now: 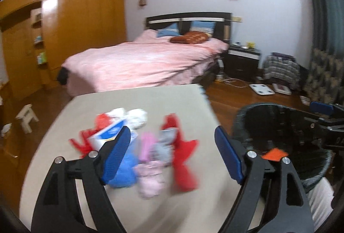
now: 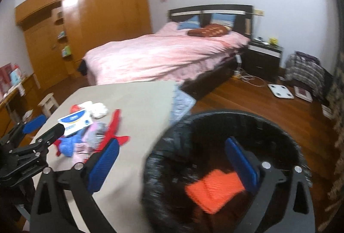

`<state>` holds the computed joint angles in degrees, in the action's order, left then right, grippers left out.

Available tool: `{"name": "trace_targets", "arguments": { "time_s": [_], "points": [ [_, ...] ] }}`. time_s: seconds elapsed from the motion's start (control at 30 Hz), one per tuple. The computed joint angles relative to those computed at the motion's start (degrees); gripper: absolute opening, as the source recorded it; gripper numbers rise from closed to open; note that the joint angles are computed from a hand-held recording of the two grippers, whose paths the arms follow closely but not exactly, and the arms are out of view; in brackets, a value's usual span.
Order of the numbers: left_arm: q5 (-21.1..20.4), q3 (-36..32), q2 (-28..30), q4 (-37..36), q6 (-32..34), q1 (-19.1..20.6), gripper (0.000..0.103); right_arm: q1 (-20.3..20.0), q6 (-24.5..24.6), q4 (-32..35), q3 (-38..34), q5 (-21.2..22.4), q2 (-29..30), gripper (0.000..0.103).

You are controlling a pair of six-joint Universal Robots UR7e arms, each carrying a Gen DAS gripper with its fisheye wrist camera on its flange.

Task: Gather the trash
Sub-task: 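Carry both orange mesh sleeves over the black bin and release them, then grasp the pink sock with the left tool while the right grasps the red glove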

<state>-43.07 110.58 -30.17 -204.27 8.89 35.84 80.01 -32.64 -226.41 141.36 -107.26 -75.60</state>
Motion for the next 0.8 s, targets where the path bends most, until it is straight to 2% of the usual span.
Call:
{"name": "trace_targets", "arguments": {
  "time_s": [0.23, 0.37, 0.67, 0.8],
  "points": [
    [5.35, 1.93, -2.11, -2.94, 1.8, 2.75, 0.078, 4.72, -2.1, 1.62, -5.38, 0.14, 8.9, 0.096],
    [6.52, 2.61, -2.52, -4.32, 2.64, 4.71, 0.078, 5.95, -2.27, 3.4, -8.55, -0.25, 13.38, 0.088],
    [7.42, 2.31, -2.09, -3.62, 1.52, 7.2, 0.077, 5.18, -2.75, 7.27, -14.99, -2.87, 21.01, 0.068],
    [7.05, 1.82, -1.73, -3.62, 1.74, 8.01, 0.076, 4.35, -2.23, 9.56, -16.91, -3.9, 22.6, 0.065]
  ]
}}
